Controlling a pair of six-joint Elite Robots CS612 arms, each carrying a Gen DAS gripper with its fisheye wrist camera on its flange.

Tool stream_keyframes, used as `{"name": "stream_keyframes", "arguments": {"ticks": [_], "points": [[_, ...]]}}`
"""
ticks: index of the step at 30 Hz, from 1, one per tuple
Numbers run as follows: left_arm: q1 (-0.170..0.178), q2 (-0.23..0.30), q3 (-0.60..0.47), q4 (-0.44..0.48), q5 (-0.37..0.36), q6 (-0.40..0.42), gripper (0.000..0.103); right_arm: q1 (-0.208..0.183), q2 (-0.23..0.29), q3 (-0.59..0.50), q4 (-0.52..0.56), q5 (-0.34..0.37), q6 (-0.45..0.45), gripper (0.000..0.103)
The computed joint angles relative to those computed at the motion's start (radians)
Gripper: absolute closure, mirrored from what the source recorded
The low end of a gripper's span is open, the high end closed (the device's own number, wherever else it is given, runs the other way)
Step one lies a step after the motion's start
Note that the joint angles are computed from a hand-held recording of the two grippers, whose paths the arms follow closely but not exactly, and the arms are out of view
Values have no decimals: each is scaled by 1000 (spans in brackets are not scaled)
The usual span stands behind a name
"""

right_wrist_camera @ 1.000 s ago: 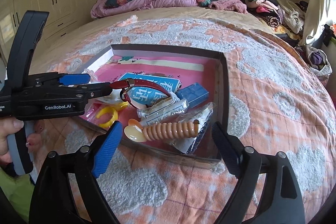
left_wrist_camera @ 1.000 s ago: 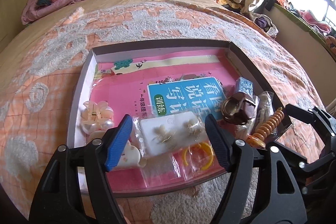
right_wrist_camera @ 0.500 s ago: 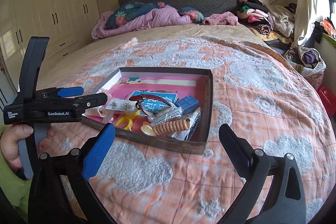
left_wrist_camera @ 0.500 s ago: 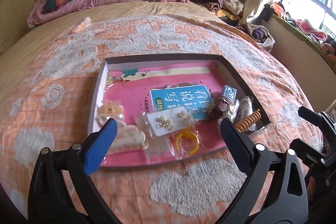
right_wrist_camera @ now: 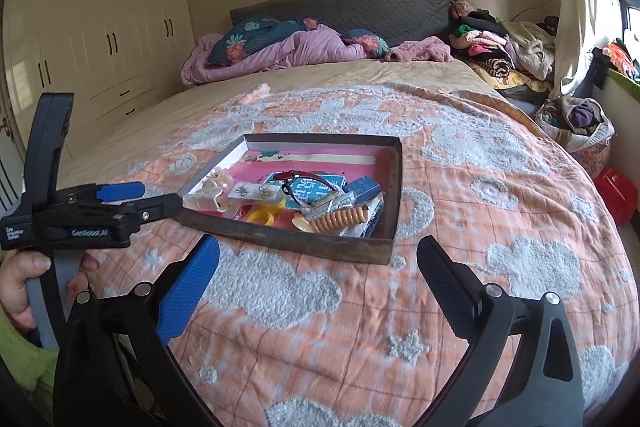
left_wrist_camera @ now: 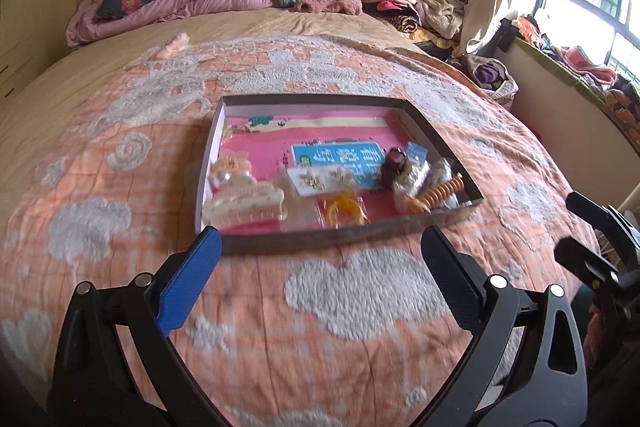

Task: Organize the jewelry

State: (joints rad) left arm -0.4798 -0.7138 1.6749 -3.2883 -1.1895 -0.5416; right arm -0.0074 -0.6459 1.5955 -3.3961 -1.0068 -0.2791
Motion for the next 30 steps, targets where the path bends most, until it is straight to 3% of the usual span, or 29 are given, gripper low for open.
{"name": "stream_keyframes", "arguments": {"ticks": [9,14,30], "points": [[-32,-10,67,-36,25,-29,10,6,-17,41,16,-20,-5,4],[-34,-11,89,-43,17,-70,10,9,-23,61,18,-21,-11,4],[-39,-16,102,-58,40,-66,10,14,-29,67,48,-22,-40,4]]}}
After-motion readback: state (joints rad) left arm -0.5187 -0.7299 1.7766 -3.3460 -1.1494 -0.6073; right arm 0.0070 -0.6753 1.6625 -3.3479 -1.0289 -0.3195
